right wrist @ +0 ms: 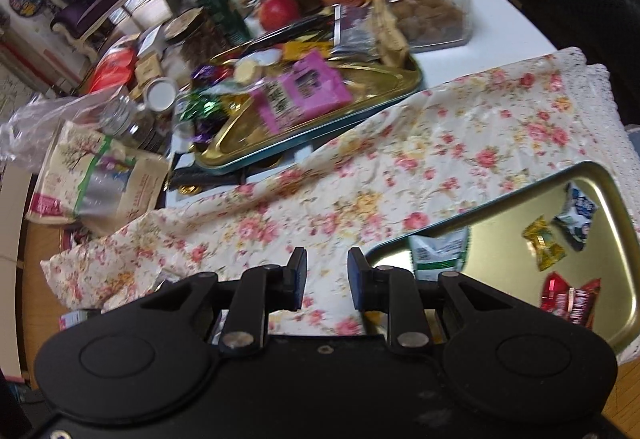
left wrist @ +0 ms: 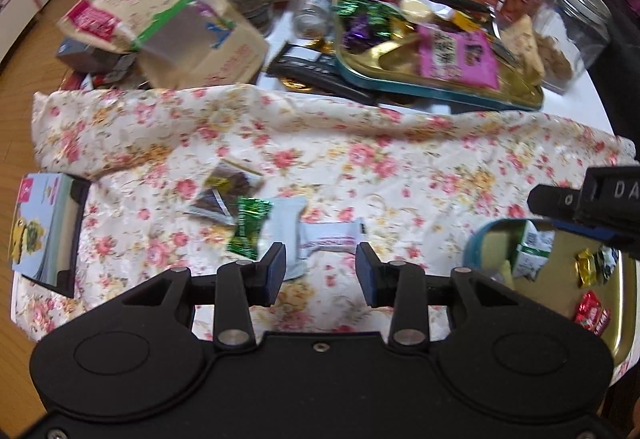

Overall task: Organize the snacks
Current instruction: 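Move both open tools back toward the snacks on the tablecloth, then grasp the white Hawthorn strips packet with the right tool and lift it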

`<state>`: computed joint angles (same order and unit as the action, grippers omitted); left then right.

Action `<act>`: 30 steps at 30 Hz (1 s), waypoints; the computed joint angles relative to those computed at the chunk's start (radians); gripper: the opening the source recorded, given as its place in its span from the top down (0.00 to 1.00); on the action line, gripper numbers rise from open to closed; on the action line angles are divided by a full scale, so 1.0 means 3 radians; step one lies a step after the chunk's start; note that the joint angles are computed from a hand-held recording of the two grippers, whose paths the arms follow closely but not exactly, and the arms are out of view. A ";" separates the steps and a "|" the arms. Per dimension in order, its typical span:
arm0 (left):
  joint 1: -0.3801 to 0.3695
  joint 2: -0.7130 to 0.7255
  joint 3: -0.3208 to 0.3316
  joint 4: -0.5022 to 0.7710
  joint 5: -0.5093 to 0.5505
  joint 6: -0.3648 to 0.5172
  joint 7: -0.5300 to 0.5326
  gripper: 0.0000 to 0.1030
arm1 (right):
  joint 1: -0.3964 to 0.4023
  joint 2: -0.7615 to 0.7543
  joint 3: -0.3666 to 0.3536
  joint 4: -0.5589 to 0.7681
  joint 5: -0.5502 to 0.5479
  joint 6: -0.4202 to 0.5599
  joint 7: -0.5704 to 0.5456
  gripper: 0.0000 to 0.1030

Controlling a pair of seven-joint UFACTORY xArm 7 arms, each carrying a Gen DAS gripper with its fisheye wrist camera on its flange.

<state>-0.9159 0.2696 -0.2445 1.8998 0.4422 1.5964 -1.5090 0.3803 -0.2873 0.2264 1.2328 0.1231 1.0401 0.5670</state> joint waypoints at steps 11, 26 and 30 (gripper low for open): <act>0.0353 -0.0657 -0.0179 -0.0787 -0.0044 -0.0060 -0.0105 0.54 | 0.0277 0.0561 0.0162 0.0366 -0.0007 -0.0026 0.0094 0.75; 0.0888 -0.1315 -0.0397 -0.1488 -0.0281 -0.0113 -0.0201 0.54 | 0.0624 0.1221 0.0157 0.0394 -0.0402 -0.0492 0.0639 0.75; 0.0991 -0.1397 -0.0441 -0.1568 -0.0317 -0.0137 -0.0186 0.54 | 0.0676 0.1295 0.0152 0.0348 -0.0494 -0.0455 0.0727 0.75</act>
<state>-0.6186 -0.1496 -0.3769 1.4295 0.3472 1.5554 -1.5648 0.5830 0.1012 0.2721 1.3370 -0.0251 0.9037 0.7852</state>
